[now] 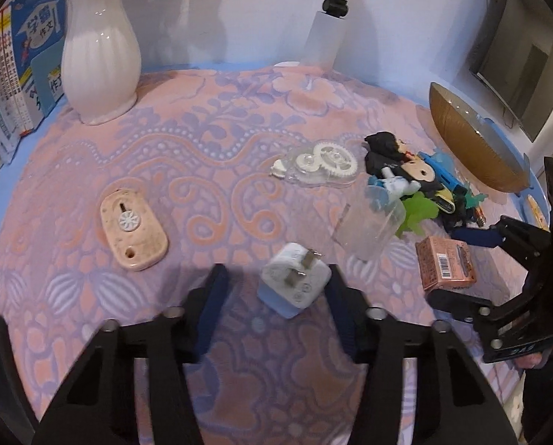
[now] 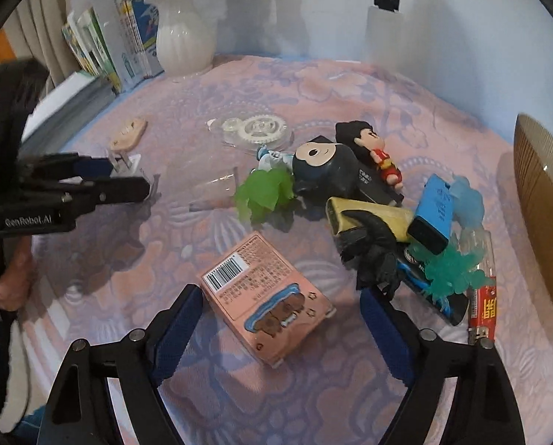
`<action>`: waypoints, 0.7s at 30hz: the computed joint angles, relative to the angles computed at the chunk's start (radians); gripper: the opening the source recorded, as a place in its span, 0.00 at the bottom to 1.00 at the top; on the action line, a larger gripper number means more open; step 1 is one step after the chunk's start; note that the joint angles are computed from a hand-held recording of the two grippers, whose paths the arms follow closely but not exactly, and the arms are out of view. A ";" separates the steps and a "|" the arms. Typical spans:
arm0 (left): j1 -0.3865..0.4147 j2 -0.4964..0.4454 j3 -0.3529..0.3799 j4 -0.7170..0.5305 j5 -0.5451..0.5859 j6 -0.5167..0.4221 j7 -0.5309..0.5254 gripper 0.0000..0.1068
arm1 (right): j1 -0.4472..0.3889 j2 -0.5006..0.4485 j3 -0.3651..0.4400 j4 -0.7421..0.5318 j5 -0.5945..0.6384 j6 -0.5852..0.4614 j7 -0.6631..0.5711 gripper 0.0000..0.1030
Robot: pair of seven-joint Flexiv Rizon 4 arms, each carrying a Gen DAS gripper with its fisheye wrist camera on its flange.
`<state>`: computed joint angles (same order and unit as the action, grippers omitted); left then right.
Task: Organize rigid objects
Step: 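Grasp the white plug with the left tool while the right tool grasps the pink box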
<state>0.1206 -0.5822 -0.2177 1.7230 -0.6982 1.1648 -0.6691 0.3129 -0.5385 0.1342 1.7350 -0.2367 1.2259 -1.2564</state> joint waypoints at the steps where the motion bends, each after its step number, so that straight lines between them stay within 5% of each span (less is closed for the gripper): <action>1: 0.001 0.004 -0.009 0.010 -0.008 0.012 0.009 0.30 | 0.005 0.002 -0.001 0.007 0.000 0.017 0.004 0.60; 4: -0.015 0.014 -0.003 0.034 0.006 0.064 0.013 0.30 | 0.018 0.014 0.000 0.018 -0.006 0.018 0.020 0.44; 8: 0.019 0.055 -0.051 0.102 -0.054 0.077 0.055 0.30 | 0.045 0.058 -0.013 0.068 -0.006 0.003 0.089 0.42; 12: 0.028 0.094 -0.082 0.167 -0.151 0.077 0.138 0.30 | 0.043 0.106 0.013 0.149 0.006 0.045 0.123 0.43; 16: -0.005 0.098 -0.061 0.179 -0.184 0.108 0.157 0.30 | 0.078 0.104 -0.027 0.186 -0.050 0.115 0.189 0.59; 18: -0.007 0.103 -0.061 0.187 -0.208 0.109 0.168 0.30 | 0.161 0.111 -0.131 0.217 -0.170 0.128 0.271 0.51; 19: -0.007 0.109 -0.066 0.199 -0.227 0.120 0.186 0.30 | 0.182 0.117 -0.165 0.238 -0.258 0.144 0.331 0.38; 21: -0.019 0.118 -0.062 0.213 -0.244 0.138 0.204 0.30 | 0.164 0.121 -0.136 0.249 -0.239 0.180 0.307 0.38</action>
<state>0.1019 -0.4646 -0.2793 1.9358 -0.9423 1.3026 -0.4648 0.4773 -0.4170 -0.0016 1.9838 -0.4752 1.4057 -0.9494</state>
